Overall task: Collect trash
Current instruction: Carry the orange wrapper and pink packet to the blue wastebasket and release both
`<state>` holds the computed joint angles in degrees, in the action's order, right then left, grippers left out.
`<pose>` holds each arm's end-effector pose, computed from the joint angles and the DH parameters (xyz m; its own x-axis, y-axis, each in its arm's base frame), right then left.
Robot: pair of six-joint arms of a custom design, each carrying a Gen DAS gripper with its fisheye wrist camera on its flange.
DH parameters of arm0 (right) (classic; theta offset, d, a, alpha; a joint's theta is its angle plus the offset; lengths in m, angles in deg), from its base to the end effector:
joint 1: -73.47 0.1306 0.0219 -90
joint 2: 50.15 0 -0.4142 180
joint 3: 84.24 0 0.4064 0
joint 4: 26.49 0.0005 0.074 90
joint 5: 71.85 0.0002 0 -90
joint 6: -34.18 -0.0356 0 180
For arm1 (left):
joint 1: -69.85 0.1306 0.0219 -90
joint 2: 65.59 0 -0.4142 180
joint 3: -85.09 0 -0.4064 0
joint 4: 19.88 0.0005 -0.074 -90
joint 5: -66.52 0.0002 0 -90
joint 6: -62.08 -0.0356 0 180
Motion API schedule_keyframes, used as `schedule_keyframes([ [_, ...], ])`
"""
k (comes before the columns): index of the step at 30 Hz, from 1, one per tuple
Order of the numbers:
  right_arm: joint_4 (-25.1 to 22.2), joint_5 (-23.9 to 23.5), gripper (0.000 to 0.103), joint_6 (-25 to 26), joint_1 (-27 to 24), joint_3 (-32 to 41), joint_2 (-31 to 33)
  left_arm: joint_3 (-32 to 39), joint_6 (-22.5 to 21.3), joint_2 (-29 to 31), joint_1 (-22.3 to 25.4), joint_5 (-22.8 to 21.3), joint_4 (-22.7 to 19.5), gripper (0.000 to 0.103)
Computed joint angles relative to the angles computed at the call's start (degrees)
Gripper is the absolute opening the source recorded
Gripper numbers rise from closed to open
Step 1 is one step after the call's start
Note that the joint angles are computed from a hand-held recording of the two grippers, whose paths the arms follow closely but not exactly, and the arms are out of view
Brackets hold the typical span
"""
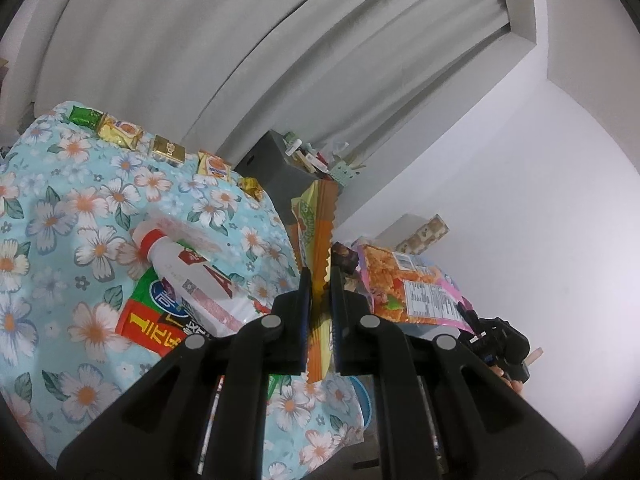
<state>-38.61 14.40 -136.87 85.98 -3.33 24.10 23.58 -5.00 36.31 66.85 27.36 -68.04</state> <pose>0.4117 0.0932 0.5658 -0.2908 0.9452 -0.1487 0.0482 0.1697 0.9843 0.5766 -0.0584 0.6013 -0.7513 -0.2069 -0.6266 0.4345 0.5597 -0.7057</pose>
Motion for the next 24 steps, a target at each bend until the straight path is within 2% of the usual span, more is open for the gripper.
schedule_keyframes([
  [10,-5.49,3.45,0.003,0.98,-0.62,-2.08,-4.87,0.63,-2.15,0.52,-2.35,0.43,-1.35,0.007],
  [24,-10.35,6.94,0.003,-0.72,-4.36,-7.86,-11.62,10.14,-10.27,6.91,-8.78,-0.67,-10.88,0.007],
])
